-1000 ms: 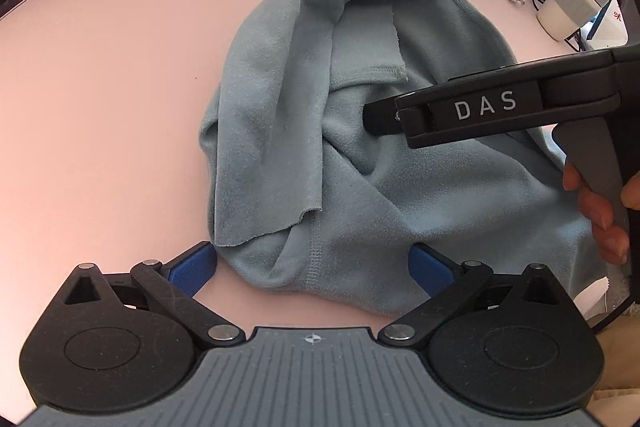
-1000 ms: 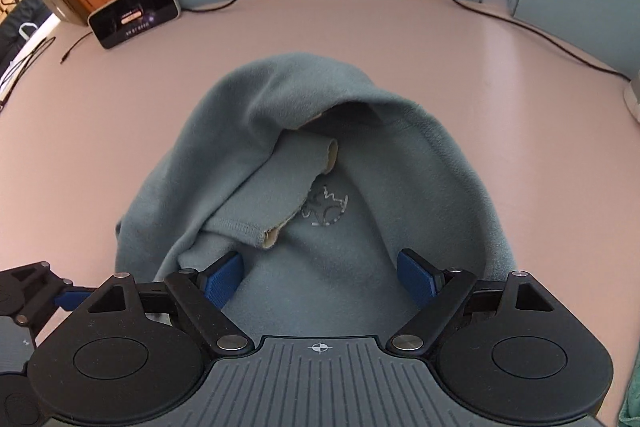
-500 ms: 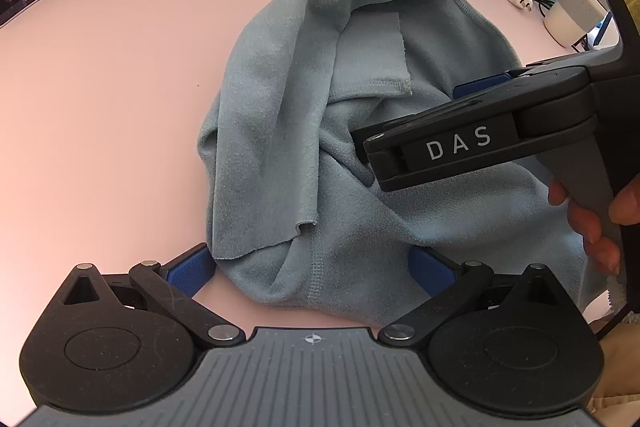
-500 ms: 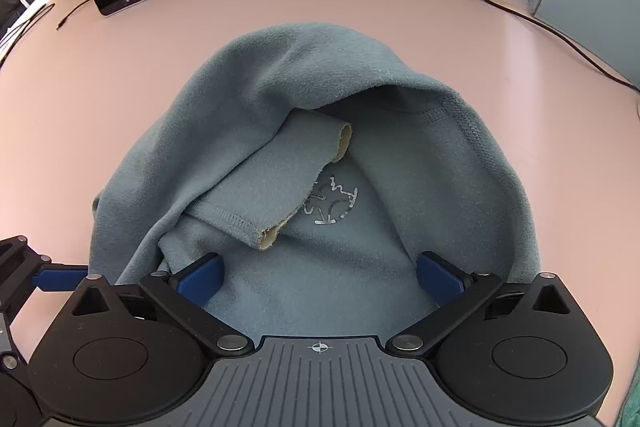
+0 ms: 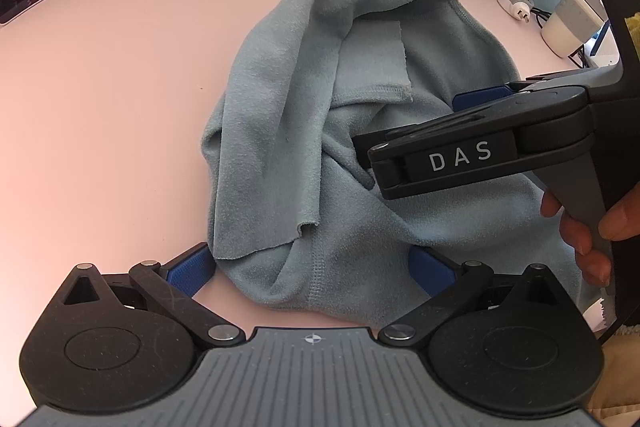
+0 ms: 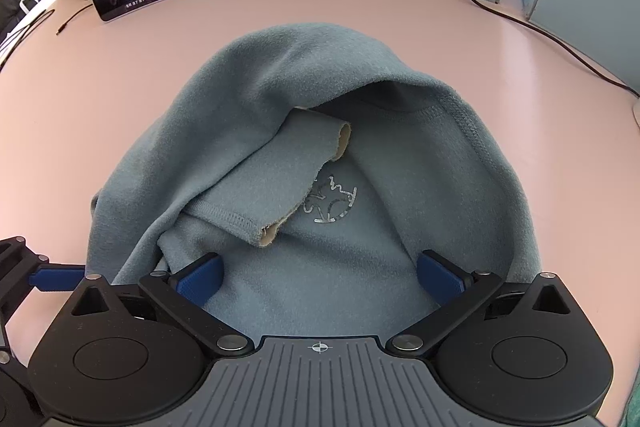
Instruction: Fold clothes
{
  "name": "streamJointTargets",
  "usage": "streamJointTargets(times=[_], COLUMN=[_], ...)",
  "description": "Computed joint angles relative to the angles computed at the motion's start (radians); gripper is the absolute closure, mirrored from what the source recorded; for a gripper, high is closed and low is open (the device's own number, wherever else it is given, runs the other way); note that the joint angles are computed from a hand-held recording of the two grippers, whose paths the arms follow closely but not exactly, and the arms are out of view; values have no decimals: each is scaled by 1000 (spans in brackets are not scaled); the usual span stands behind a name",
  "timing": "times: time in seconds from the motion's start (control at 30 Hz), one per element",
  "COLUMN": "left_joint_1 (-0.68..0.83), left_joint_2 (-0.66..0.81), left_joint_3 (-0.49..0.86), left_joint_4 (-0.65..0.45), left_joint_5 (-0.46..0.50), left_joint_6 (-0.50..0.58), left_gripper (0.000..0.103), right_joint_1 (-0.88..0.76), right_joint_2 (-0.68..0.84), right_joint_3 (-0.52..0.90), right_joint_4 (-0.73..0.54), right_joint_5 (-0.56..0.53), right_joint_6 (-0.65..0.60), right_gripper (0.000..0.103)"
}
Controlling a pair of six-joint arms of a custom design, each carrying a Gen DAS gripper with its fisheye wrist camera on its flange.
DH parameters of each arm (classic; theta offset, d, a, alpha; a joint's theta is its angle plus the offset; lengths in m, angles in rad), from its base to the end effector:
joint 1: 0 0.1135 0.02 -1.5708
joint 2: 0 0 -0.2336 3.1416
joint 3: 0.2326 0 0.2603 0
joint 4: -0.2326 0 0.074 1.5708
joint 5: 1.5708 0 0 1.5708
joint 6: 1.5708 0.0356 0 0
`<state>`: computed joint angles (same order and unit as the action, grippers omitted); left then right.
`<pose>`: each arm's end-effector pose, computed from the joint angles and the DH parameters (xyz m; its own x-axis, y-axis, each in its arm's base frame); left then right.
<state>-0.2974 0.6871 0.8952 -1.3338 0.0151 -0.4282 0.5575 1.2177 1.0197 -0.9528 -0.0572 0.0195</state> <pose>0.1165 -0.0363 0.2738 -0.9093 -0.1556 -0.3860 -0.0861 0.9778 -0.1912 0.2060 0.1308 0.2417 -0.7854 -0.4667 -0.4067 -0.5328 0.8441 0.0601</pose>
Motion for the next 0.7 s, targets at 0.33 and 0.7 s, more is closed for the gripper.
streamJointTargets(times=[0.33, 0.7], left_joint_1=[-57, 15], left_joint_2=[-17, -70], left_joint_3=[-25, -47], left_joint_4=[34, 50], left_joint_5=[-29, 30], left_joint_6=[-42, -42], left_gripper=[0, 0], right_joint_1=[11, 31], right_joint_2=[-57, -106], right_joint_3=[-61, -19], right_joint_4=[57, 45], right_joint_5=[9, -76], right_joint_6=[2, -78], right_gripper=[0, 82])
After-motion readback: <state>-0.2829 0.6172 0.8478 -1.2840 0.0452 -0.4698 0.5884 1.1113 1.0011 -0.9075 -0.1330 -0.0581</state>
